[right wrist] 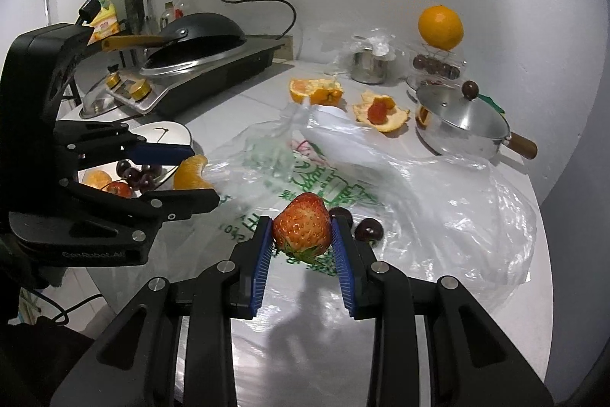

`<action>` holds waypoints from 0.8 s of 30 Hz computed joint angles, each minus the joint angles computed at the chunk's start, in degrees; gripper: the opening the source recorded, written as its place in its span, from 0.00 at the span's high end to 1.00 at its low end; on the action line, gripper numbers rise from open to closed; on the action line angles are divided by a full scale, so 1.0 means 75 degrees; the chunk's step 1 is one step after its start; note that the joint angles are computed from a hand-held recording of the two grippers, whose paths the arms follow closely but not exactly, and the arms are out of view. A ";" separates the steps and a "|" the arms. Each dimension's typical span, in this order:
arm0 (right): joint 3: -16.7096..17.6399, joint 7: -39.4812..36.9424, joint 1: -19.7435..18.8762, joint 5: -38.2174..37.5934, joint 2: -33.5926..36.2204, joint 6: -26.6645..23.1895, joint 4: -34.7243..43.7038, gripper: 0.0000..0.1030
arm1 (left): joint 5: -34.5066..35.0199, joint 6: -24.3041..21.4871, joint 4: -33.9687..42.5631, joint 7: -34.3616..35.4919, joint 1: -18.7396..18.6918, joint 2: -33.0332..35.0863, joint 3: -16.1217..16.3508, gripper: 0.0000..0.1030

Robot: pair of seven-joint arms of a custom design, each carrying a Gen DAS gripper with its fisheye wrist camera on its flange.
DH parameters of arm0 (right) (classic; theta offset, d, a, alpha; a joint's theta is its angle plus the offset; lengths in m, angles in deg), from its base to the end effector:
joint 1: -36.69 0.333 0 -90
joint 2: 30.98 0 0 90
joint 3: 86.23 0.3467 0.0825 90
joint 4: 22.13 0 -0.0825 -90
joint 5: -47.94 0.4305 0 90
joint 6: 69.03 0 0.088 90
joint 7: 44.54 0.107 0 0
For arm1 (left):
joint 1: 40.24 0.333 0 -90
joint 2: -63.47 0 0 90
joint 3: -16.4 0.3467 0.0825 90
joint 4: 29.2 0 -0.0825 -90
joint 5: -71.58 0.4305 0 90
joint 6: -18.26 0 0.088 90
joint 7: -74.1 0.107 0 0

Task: Organize fruits
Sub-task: 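Lift and carry the strawberry and orange segment with both grippers over the white plate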

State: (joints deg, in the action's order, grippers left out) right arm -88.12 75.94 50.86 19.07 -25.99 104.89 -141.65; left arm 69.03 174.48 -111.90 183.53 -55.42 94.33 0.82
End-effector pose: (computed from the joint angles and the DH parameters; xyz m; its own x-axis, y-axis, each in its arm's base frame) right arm 0.6242 0.1740 0.4846 0.1550 -0.9878 0.0122 -0.6305 -0.1084 -0.7686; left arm 0.7227 -0.3688 0.4843 -0.6634 -0.7461 -0.0569 -0.5084 0.5053 -0.6973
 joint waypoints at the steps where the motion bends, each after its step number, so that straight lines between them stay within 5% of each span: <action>1: 0.0001 0.0041 0.0032 -0.0056 0.0002 -0.0034 0.0024 0.68 | -0.0045 0.0039 -0.0069 0.0025 0.0052 -0.0043 -0.0026 0.50; 24: 0.0155 -0.0696 0.0563 0.0420 0.0844 -0.0791 0.1253 0.68 | -0.0630 0.0570 -0.1123 0.0008 0.0900 -0.0641 0.0072 0.50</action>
